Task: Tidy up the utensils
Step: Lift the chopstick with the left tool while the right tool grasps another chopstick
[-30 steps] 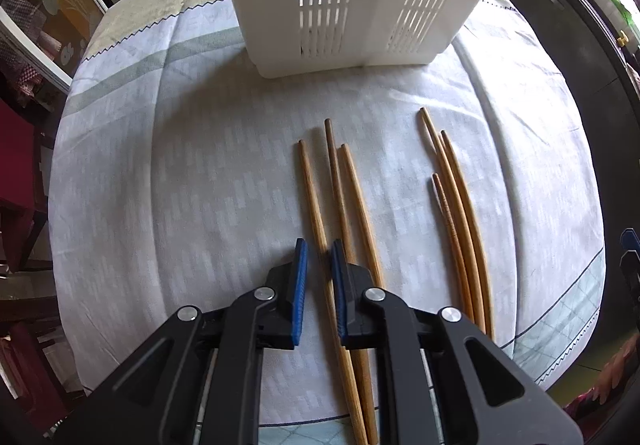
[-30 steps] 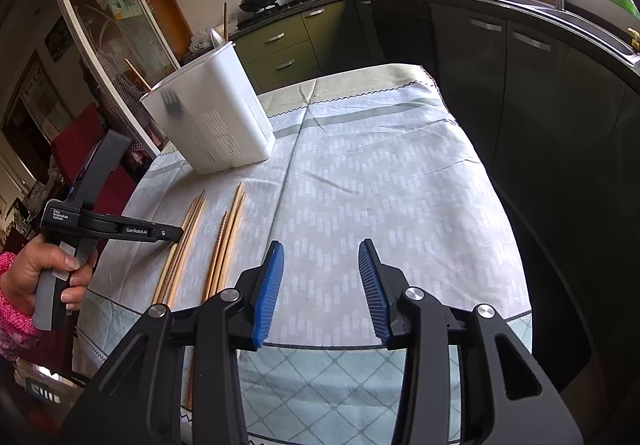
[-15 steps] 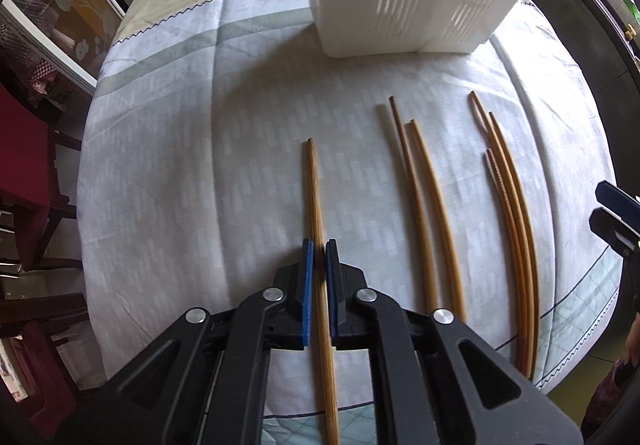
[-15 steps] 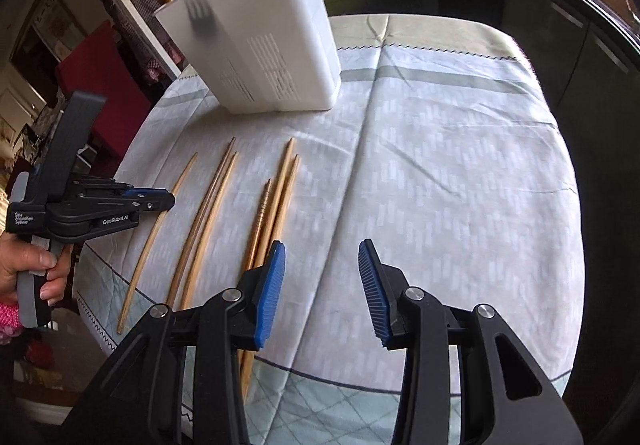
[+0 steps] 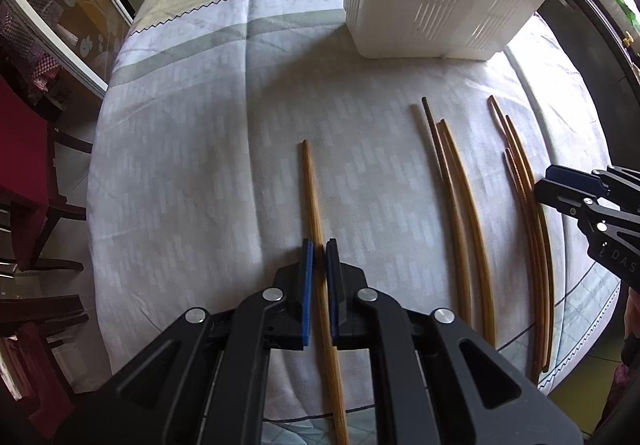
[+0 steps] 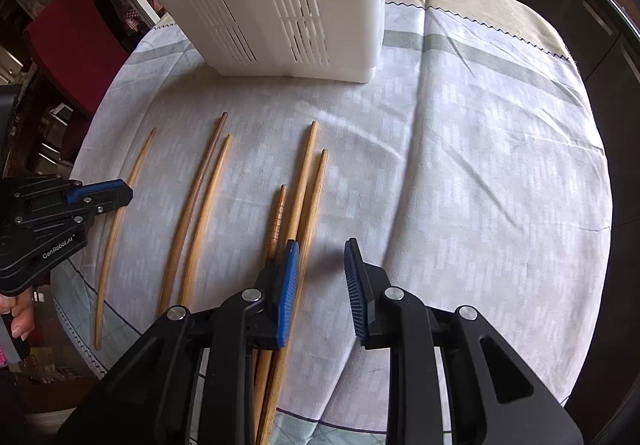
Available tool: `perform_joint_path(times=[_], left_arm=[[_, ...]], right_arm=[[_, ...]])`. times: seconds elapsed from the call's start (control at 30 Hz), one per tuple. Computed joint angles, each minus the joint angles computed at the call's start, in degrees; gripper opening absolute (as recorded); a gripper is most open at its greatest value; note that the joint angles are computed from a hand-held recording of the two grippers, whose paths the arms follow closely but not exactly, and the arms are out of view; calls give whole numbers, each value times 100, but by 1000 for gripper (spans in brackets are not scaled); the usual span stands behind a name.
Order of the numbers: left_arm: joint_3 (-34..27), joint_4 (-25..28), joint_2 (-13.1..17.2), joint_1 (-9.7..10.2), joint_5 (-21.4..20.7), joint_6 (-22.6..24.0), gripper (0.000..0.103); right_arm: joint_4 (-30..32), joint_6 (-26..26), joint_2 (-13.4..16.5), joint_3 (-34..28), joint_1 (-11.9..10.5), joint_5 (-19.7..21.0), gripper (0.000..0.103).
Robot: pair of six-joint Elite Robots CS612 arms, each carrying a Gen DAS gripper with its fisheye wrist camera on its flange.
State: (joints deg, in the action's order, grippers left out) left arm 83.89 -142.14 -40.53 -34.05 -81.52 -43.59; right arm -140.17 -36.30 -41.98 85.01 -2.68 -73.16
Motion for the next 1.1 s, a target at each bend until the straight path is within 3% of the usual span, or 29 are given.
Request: perform_joint_path(times=[0.27, 0.63, 0.9, 1.1], left_arm=[[-165, 315, 45, -41, 58, -88, 7], [-307, 801, 43, 26, -379, -228, 9], [-581, 1262, 129, 40, -403, -30, 7], [-710, 1332, 170, 62, -440, -67, 7]], right_arm=[[-160, -54, -50, 104, 196, -439, 12], [278, 102, 84, -187, 488, -1061, 12], [690, 295, 265, -585, 562, -1159, 8], [866, 313, 317, -730, 442, -846, 7]])
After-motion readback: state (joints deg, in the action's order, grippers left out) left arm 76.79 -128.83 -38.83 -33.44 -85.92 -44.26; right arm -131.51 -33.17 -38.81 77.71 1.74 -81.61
